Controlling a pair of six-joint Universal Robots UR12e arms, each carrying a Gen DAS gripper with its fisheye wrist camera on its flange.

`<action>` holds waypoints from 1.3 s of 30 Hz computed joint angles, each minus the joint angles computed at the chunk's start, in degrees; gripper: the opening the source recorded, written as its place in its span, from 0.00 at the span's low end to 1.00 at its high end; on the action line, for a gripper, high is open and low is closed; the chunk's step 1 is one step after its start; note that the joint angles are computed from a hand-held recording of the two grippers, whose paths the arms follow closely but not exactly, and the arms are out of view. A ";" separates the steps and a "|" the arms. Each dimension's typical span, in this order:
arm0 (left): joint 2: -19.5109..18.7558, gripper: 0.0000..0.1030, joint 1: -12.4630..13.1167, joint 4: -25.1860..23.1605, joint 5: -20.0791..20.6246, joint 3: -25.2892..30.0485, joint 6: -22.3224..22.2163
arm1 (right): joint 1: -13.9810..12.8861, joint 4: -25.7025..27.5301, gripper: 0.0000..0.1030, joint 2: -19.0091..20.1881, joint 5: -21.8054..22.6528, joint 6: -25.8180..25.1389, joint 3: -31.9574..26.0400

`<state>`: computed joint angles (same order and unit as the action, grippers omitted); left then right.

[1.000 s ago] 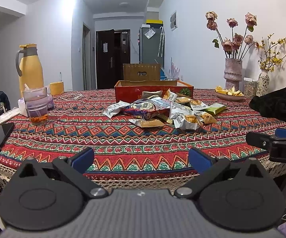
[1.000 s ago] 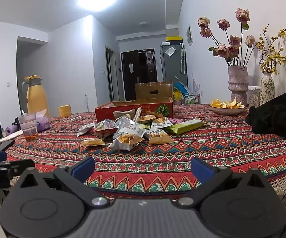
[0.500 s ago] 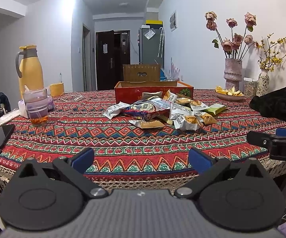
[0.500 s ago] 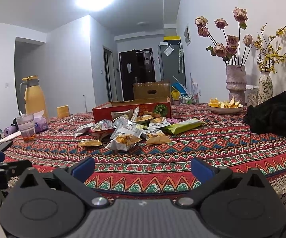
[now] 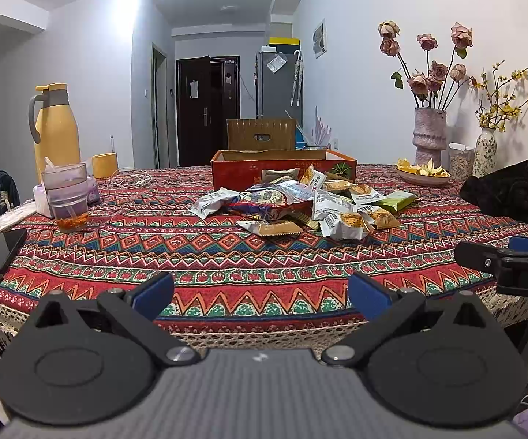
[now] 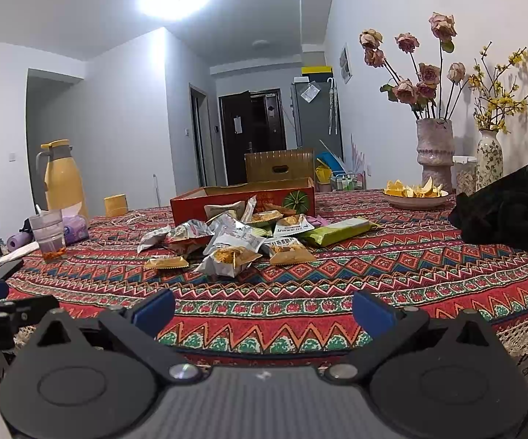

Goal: Organize snacks

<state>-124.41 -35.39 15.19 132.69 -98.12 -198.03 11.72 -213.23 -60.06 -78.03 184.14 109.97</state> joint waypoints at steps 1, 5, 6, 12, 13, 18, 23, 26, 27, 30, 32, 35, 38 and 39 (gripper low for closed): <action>0.00 1.00 0.00 0.00 0.00 0.00 0.00 | 0.00 0.00 1.00 0.00 0.00 0.00 0.00; -0.01 1.00 -0.01 0.01 0.03 0.01 -0.01 | -0.01 0.03 1.00 0.00 0.02 0.02 -0.01; -0.01 1.00 -0.01 0.01 0.03 0.01 -0.01 | 0.00 0.00 1.00 0.02 -0.01 0.04 -0.02; -0.02 1.00 -0.02 0.01 0.02 0.02 -0.01 | -0.04 -0.02 1.00 0.07 0.03 0.05 0.04; -0.03 1.00 -0.04 0.00 0.06 0.03 -0.01 | -0.05 -0.03 1.00 0.08 0.06 0.06 0.06; -0.12 1.00 -0.12 -0.28 0.25 0.18 -0.21 | -0.05 -0.03 1.00 0.09 0.00 -0.02 0.04; 0.03 1.00 0.07 -1.07 0.38 -0.01 -1.47 | -0.18 -0.63 1.00 0.29 -0.20 0.58 -0.03; 0.20 1.00 0.48 -2.11 -0.12 0.11 -1.90 | -0.27 -1.04 1.00 0.50 -0.37 0.77 -0.39; 0.18 1.00 0.59 -2.32 -0.13 0.25 -2.00 | -0.24 -1.07 1.00 0.56 -0.58 0.65 -0.60; 0.09 1.00 0.88 -2.98 -0.28 0.76 -2.06 | -0.14 -0.92 1.00 0.89 -1.06 0.83 -1.23; -0.02 1.00 1.09 -3.13 -0.52 1.05 -1.97 | -0.22 -0.55 1.00 1.09 -0.70 0.97 -1.68; -0.17 1.00 1.61 -4.15 -1.46 1.78 -1.85 | -0.16 -0.43 1.00 1.51 -1.06 0.63 -2.50; -0.53 1.00 2.15 -4.75 -2.34 2.78 -1.39 | -0.19 0.22 1.00 1.93 -1.35 0.00 -3.78; -0.68 1.00 2.39 -4.96 -2.75 3.19 -1.17 | -0.18 0.43 1.00 2.12 -1.64 0.02 -4.32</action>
